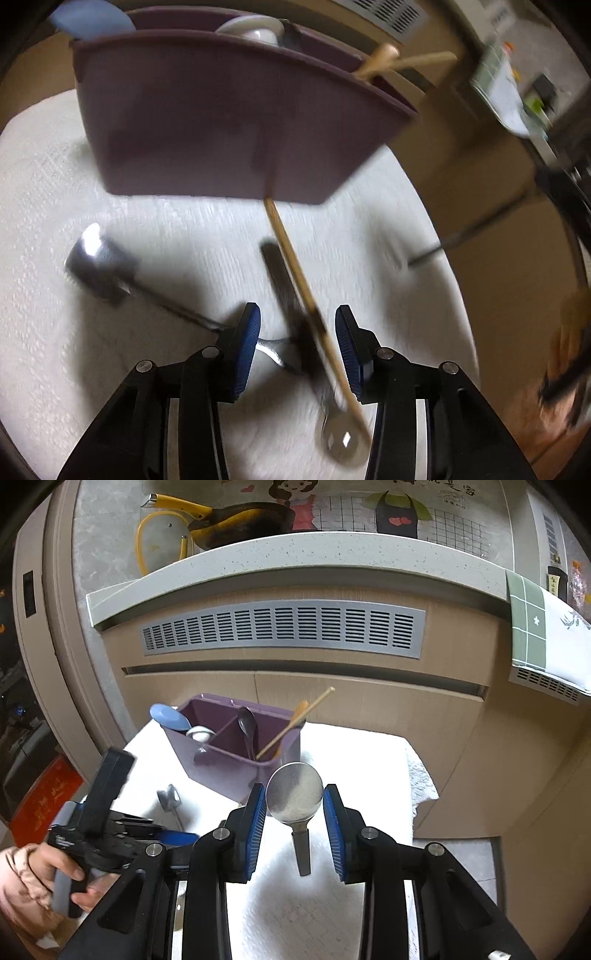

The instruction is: Organize utensils

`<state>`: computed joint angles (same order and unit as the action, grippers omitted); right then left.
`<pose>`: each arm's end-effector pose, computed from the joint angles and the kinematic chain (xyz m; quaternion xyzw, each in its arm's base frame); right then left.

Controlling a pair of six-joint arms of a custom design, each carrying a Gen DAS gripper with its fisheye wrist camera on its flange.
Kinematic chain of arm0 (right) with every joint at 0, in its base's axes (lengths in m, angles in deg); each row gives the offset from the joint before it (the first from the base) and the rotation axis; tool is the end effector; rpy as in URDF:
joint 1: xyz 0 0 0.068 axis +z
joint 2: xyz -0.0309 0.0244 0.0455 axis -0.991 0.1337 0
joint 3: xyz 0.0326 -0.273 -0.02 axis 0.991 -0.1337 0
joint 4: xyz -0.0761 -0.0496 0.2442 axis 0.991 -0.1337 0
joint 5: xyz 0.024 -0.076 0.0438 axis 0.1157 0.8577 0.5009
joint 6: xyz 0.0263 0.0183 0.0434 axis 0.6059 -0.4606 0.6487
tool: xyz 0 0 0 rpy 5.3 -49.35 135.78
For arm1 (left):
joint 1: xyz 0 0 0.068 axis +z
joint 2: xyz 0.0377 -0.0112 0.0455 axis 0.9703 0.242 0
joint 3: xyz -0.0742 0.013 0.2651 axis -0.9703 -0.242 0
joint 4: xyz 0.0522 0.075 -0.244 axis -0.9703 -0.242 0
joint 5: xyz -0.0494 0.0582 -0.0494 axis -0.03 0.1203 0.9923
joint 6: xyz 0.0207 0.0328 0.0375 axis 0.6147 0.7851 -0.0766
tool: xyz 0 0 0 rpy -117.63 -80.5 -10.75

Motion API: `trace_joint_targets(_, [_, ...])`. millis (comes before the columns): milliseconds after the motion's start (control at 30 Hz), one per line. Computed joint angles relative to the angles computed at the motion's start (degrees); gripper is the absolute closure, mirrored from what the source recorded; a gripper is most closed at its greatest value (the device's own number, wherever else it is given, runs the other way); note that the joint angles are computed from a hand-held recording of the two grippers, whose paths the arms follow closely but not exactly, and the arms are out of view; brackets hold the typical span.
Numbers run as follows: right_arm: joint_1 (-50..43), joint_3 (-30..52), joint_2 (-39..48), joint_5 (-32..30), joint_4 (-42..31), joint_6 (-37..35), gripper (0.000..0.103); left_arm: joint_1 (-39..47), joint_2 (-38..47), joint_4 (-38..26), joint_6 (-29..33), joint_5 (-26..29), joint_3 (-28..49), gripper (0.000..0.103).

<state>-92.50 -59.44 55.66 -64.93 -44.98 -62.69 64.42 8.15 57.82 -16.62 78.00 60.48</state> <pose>0.1811 -0.0182 0.2035 -0.1492 0.8790 0.0767 0.4464 0.2244 -0.0620 0.0893 0.1275 0.9395 -0.2465 0.2008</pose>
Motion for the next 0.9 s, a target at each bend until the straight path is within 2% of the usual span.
trace_joint_targets(133, [0.0, -0.13, 0.22, -0.61, 0.36, 0.29, 0.074, 4.12, -7.45, -6.31, 6.24, 0.59, -5.05, 0.059])
trace_joint_targets(200, [0.94, -0.07, 0.09, -0.91, 0.86, 0.93, 0.074, 6.27, -10.76, -8.36, 8.85, -1.75, -6.85, 0.059])
trace_joint_targets(267, [1.94, -0.06, 0.29, -0.76, 1.47, 1.29, 0.074, 7.47, -15.17, -10.06, 8.77, -5.77, -8.46, 0.058])
trace_joint_targets(333, [3.08, -0.03, 0.71, -0.51, 2.03, 1.85, 0.074, 6.86, -19.63, -8.7, 6.08, -9.92, -10.04, 0.054])
trace_joint_targets(400, [4.04, -0.04, 1.17, -0.14, 2.43, 2.22, 0.074, 6.08, -21.26, -6.08, 6.33, -13.15, -10.87, 0.046])
trace_joint_targets(567, [3.81, -0.52, 0.05, -0.19, 1.5, 1.19, 0.074, 1.6, -10.09, -1.49, 14.25, -14.73, -3.51, 0.046])
trace_joint_targets(667, [2.15, -0.37, -0.04, -1.44, 0.6, 0.33, 0.074, 2.41, -0.88, -2.7, 15.17, -12.83, 3.95, 0.047])
trace_joint_targets(800, [0.92, 0.16, 0.69, -2.31, 0.1, -0.04, 0.074, 0.69, 5.14, -2.8, 14.16, -13.8, 8.93, 0.047])
trace_joint_targets(867, [1.17, 0.22, 1.03, -2.03, 0.28, 0.06, 0.074, -0.67, 7.04, -2.04, 13.38, -15.95, 10.02, 0.06])
trace_joint_targets(900, [1.39, 0.22, 1.1, -1.82, 0.36, 0.16, 0.074, -1.24, 7.4, -0.93, 13.06, -17.09, 9.74, 0.06])
